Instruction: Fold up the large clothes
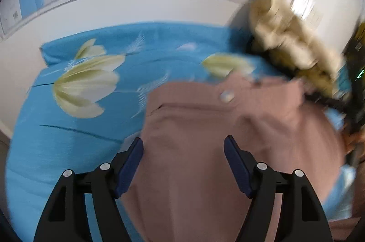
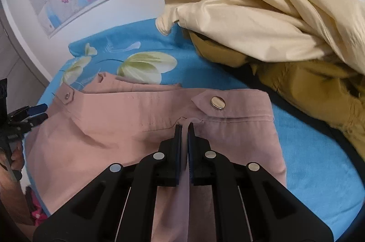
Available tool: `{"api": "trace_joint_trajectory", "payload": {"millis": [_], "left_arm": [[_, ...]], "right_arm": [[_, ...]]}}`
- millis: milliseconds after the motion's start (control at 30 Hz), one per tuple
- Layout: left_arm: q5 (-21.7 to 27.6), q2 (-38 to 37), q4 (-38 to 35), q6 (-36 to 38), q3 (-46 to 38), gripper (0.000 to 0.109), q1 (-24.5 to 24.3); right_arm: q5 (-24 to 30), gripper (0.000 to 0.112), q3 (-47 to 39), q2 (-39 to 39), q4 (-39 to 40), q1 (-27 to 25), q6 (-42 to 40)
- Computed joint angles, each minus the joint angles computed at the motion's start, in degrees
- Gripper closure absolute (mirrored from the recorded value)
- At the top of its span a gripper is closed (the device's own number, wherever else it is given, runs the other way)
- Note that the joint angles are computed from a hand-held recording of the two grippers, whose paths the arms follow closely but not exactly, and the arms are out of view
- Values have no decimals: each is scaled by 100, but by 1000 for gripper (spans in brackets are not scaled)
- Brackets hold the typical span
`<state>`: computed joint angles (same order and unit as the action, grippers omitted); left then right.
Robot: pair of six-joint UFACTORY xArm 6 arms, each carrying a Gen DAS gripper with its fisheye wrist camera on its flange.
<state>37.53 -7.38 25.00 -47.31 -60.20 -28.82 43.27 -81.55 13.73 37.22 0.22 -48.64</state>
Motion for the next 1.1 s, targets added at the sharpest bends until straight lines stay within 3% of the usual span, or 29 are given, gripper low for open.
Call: {"api": "trace_joint_trajectory", "payload": {"millis": [33,100,167,233,367,467,567,700,767,867,933,1000,1100], "left_arm": [[100,41,75,-55,14,43,8],[-276,26,-328,37,281,53,202],[-594,-18,-726,139,466,55,355],[-578,-55,-745,-46,496,55,410],[-241,-318,-35,-753,486,55,216],[-434,-580,114,-798,721,55,82],[-193,-409,285,-851,639,53,49],[-801,-230,91,-955,846,50,352],[-692,-189,43,-951,764,49,350],[-616,-574,482,-1281,979,45,230],[-901,-1004,424,-1308,1384,33,242],[-1365,-1572,135,-1162,1988,31,298],[-1516,-2020,-493,-654,2466,27,212]], "right_arm": [[74,98,-114,116,-133,4,136],[402,94,-384,352,-349,-50,478],[563,84,-381,302,-129,-149,364],[321,64,10,-72,169,-208,-15],[200,64,855,-968,703,-455,-1022],[466,65,1165,-1247,814,-671,-1477],[180,68,1291,-1148,415,-634,-1320],[28,72,1103,-722,655,-647,-1302],[73,71,1076,-723,732,-663,-1211],[296,57,1244,-1049,1000,-893,-1400],[408,37,1509,-1411,1265,-1209,-1783],[744,32,1688,-1649,1461,-1634,-2065],[1672,28,1700,-1658,1267,-2140,-2064]]}}
